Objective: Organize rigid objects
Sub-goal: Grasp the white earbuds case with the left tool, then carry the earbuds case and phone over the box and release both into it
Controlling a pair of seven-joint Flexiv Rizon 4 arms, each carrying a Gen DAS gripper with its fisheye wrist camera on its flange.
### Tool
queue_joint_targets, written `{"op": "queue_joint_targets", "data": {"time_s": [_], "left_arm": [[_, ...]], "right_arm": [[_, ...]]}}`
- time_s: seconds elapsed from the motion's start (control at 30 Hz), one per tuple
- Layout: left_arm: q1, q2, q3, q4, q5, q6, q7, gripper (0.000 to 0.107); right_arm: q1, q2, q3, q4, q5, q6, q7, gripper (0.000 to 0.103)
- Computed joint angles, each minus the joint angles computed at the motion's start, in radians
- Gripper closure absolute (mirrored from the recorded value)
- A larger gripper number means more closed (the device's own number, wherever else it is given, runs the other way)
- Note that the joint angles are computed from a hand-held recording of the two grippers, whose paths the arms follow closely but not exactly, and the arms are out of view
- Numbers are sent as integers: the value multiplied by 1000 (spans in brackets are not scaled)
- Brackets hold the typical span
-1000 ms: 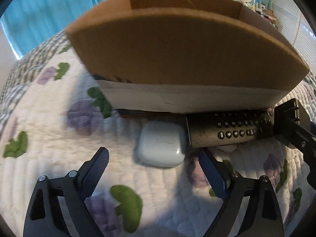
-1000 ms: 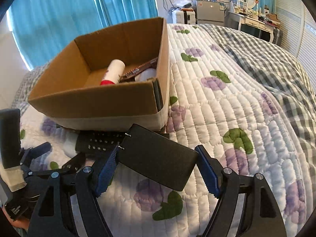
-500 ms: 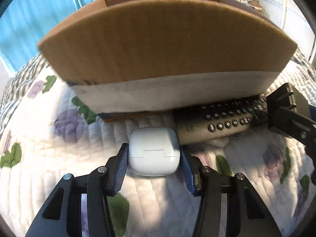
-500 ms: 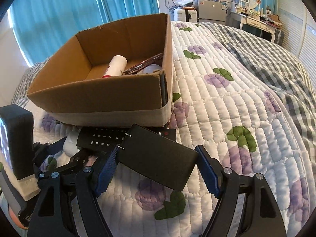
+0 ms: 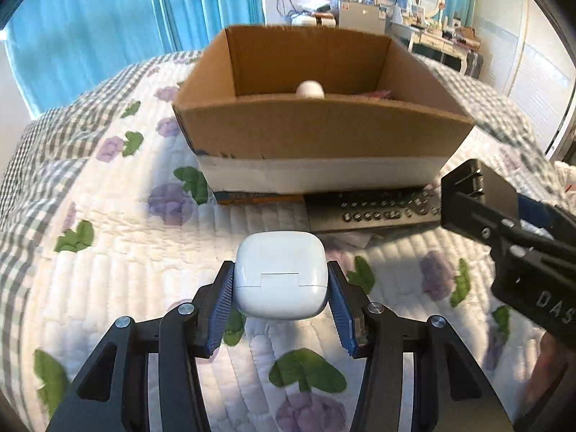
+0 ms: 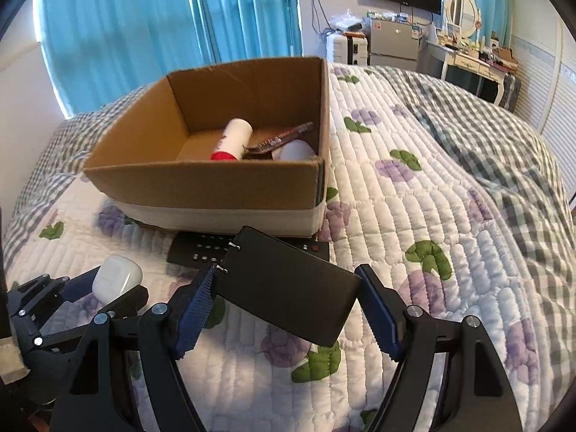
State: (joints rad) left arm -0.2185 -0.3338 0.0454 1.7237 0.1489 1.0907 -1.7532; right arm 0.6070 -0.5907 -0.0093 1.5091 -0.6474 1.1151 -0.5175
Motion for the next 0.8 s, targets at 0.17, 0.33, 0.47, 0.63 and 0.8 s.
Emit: {"op": "queue_joint_targets", "data": {"time_s": [0.17,0.33,0.47,0.63,0.8], "left_arm": [[-20,21,-6,-22,11,12,-34,56],[-13,13,-11,-66,6,31,-21,56],[-21,29,-4,-85,20,43,-26,56],[-18,28,-5,-130,26,44,-36,56],[-20,-10,2,-212,38,42,-31,56]], "right_arm": [[17,40,-20,34,-50,16,30,27],[17,80,-27,55,-108,34,65,27],[10,105,-28,54,-156,48,77,27],[-6,112,-20,21,-180,59,67,27],[-23,93,-5,-48,-149,63,0,27]]}}
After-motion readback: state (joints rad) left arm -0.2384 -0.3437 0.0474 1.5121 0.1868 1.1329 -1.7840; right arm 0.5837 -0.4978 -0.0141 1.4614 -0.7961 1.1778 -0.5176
